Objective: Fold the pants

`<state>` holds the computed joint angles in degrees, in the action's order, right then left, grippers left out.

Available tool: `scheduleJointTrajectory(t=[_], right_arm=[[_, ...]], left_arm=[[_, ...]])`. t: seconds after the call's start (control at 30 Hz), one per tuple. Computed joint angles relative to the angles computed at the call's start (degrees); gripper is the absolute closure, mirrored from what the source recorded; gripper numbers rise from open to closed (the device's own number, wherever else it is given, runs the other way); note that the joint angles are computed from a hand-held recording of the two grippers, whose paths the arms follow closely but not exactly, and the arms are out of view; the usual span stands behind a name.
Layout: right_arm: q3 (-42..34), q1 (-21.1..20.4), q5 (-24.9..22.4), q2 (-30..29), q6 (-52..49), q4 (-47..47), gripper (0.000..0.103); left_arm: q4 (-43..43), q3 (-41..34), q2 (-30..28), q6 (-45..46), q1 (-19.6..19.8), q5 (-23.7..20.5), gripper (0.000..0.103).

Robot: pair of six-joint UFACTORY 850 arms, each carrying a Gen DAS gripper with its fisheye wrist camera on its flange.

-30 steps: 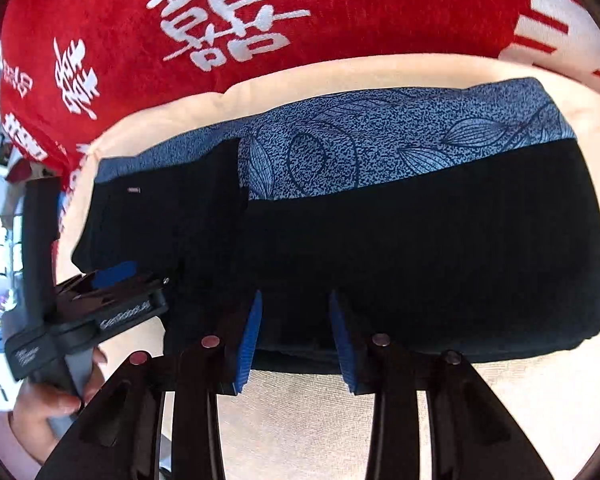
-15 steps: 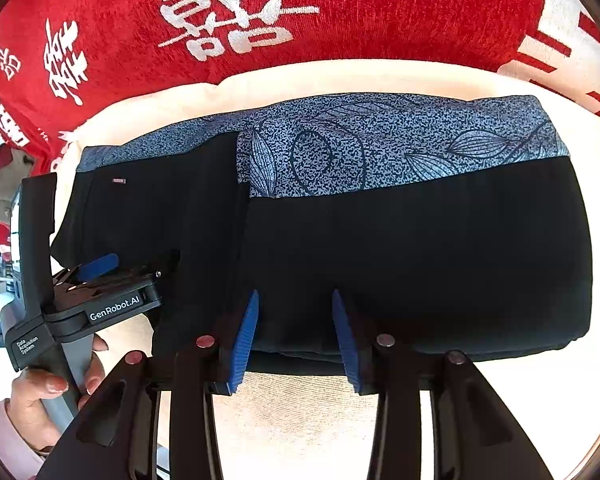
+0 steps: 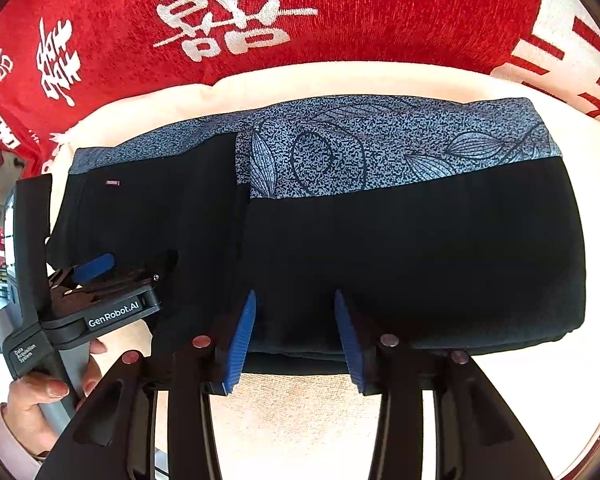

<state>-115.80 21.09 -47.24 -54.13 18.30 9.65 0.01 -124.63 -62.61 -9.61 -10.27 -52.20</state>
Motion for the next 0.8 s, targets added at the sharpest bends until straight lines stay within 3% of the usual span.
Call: scheduleJointTrajectory(t=[0.13, 0.43, 0.67, 0.8], right_arm=[[-0.1, 0.5, -0.2, 0.2, -0.6, 0.4, 0.058], [-1.1, 4.6, -1.1, 0.6, -2.7, -5.7, 0.049], [-2.8, 6.2, -3.2, -0.9, -8.0, -3.5, 0.049], [-4.1, 6.4, -5.3, -2.6, -7.4, -3.8, 0.048]], left_arm=[[-1.5, -0.2, 0.6, 0.6, 0.9, -0.9, 0.001], [-0.4, 13.7, 11.5, -0.2, 4.4, 7.8, 0.001], [-0.2, 17.4, 13.6, -2.0, 7.2, 8.1, 0.001], [-5.7, 18.3, 13.6, -0.3, 8.9, 8.0, 0.001]])
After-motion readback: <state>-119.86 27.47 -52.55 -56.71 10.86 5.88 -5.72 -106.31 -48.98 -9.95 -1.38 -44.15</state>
